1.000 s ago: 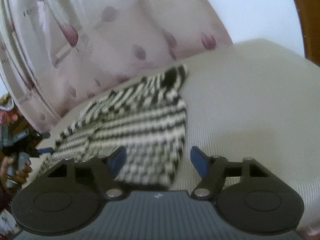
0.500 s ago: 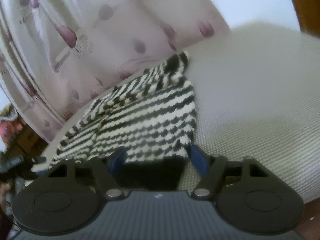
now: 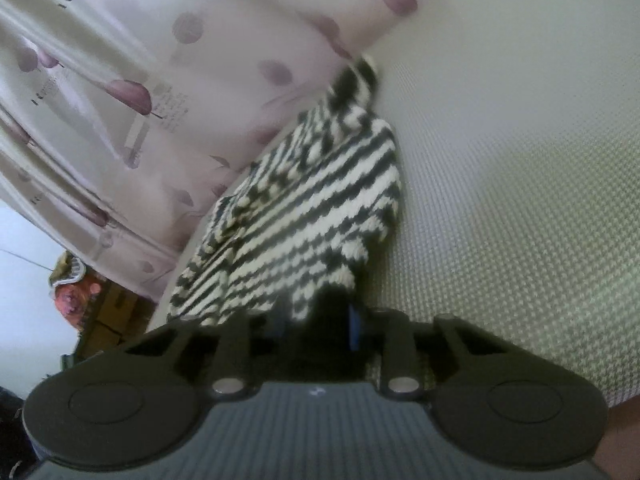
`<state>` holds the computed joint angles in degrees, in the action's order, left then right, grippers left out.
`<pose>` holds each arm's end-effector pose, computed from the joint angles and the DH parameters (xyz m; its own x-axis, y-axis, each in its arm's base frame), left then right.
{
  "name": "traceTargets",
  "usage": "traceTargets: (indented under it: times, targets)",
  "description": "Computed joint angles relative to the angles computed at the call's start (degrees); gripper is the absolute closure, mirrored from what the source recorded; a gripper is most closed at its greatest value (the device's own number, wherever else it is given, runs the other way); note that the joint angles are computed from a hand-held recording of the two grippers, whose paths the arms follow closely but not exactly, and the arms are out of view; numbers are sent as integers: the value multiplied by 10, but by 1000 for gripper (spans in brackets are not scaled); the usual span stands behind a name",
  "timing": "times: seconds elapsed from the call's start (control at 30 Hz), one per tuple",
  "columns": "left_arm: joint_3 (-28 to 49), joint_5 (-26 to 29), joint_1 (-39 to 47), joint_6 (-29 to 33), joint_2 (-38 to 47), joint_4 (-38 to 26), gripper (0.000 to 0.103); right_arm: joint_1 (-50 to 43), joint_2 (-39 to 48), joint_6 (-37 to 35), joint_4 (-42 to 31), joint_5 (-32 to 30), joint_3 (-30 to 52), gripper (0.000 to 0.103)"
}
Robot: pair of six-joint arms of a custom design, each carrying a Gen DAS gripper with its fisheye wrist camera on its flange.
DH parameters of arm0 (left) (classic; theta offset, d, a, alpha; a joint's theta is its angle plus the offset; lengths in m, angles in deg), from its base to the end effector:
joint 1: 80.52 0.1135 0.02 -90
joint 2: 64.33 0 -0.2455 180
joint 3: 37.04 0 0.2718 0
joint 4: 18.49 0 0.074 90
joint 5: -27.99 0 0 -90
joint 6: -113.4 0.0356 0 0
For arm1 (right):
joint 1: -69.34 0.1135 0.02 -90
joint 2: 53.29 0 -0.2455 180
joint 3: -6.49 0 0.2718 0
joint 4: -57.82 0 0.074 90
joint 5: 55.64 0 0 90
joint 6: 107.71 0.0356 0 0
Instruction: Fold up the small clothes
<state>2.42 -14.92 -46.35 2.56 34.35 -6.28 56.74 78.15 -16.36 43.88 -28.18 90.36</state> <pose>0.2323 0.1262 0.0508 -0.5766 -0.6841 -0.4467 -0.1865 0.6425 -0.7433 0.4060 -0.0584 0.0175 -0.8649 0.2045 -0.4585 -0.2922 0.5377 0.7909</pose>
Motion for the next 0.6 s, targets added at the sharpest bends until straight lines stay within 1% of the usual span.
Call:
traceTargets:
  times: [0.07,0.13,0.17,0.2,0.23,0.27,0.3,0.33,0.37,0.4,0.47,0.53,0.57,0.6]
  targets:
    - [4,11,10,32,2,-16,55,-10,4,4,-9,-15,2,78]
    - [9,16,14,75,-2,-44,52,-21,3,-17,-36,-18,7,78]
    - [11,23,14,83,0,-47,46,-25,3,-25,-50,-17,12,79]
    - [15,31,15,86,3,-50,43,-28,9,-36,-75,-26,24,79]
    - [21,37,10,89,3,-57,34,-29,16,-49,-103,-31,40,79]
    - [28,39,2,95,1,-70,21,-27,16,-55,-114,-23,46,78]
    - [33,40,-7,102,-3,-80,7,-23,13,-46,-104,-16,43,76]
    - [37,36,-20,107,-6,-84,1,-19,13,-42,-102,-13,45,75]
    - [35,23,-36,104,-8,-75,0,-13,14,-41,-101,-12,47,74]
    - [28,3,-50,96,-10,-53,1,-7,10,-29,-82,-6,40,74]
    - [26,-4,-58,74,3,-21,4,5,8,0,-44,0,30,74]
    - [23,-14,-54,47,11,-3,36,13,5,28,5,3,12,74]
    - [32,-25,-51,48,20,-20,82,18,0,37,31,8,-3,75]
    - [41,-32,-44,55,29,-44,92,21,-6,35,44,15,-12,79]
